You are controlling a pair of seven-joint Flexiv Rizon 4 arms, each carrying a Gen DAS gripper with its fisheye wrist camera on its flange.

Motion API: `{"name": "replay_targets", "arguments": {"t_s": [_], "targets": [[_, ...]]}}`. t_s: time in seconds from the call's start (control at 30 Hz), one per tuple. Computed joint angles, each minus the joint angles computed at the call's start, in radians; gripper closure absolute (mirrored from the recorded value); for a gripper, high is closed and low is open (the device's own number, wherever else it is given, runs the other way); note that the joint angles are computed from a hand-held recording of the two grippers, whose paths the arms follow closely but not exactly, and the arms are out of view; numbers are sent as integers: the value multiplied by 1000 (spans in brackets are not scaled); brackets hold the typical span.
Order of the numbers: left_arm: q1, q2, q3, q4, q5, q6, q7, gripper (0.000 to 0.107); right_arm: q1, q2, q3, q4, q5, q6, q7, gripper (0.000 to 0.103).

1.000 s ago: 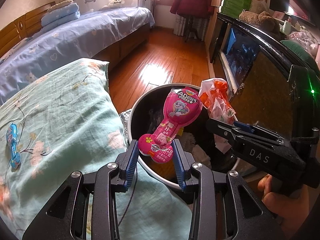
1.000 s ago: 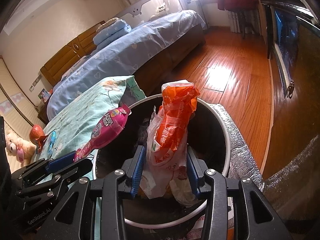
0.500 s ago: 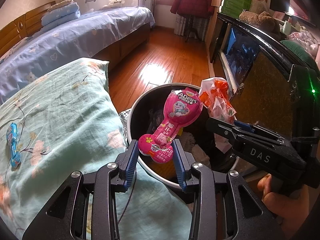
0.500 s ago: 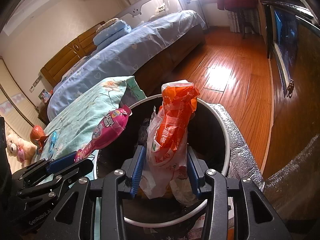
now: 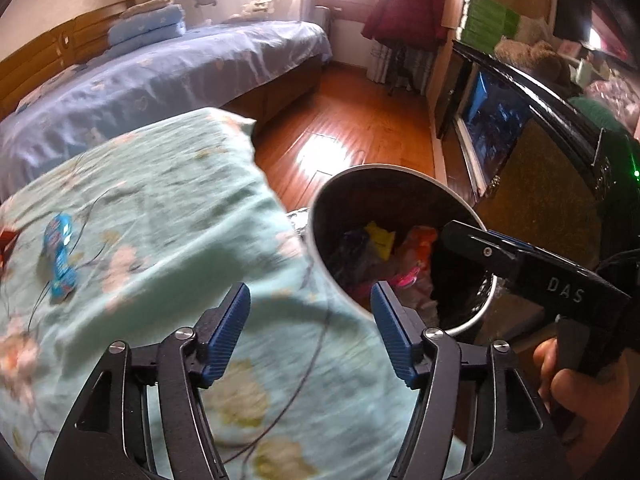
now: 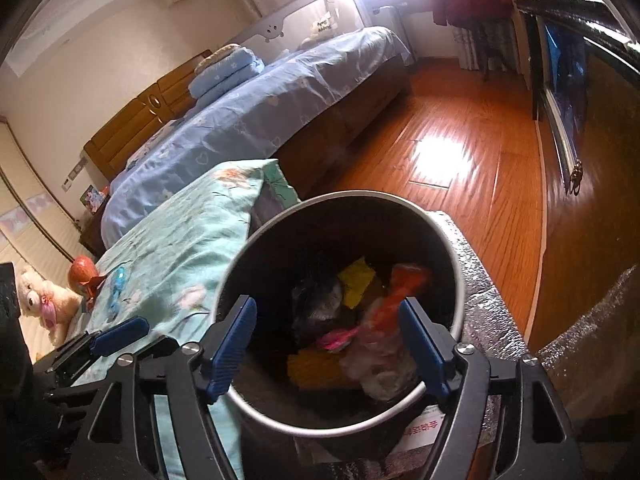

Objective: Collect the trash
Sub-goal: 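Open both tools to drop the snack bag and pink packet into the bin, then move both open tools back toward the blue candy packet on the bed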

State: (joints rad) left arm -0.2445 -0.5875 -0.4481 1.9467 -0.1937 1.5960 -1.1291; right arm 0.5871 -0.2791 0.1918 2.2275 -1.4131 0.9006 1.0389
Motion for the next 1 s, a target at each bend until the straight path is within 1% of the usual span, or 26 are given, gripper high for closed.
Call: {"name": "replay_targets", "arguments": {"t_s": [0.13,0.2,0.37,0.47,0.67,0.8,0.9,1.0], "targets": [[85,19,-48,57,-2,40,-4,40,27,-27,4,-44,26,-24,-37,18],[136,29,-76,87,1,58,-12,39,48,-43,7,-72,60,-47,-77,14],[238,45,-127,142,24,96,-50,36,97,-72,-3,-134,95,-94,-137,11],[271,53,-133,162,44,112,-83,35,122,-92,-12,-172,90,-110,-155,8],[366,66,-166,203,97,136,-134,35,148,-141,-33,-242,70,-84,-193,7],[400,77,-149,222,127,159,-160,35,166,-181,-51,-289,55,-54,-207,7],[448,78,-161,234,144,162,-184,34,179,-213,-64,-329,58,-31,-239,7],[473,77,-153,238,154,166,-204,34,191,-246,-79,-370,68,-5,-275,7]]}}
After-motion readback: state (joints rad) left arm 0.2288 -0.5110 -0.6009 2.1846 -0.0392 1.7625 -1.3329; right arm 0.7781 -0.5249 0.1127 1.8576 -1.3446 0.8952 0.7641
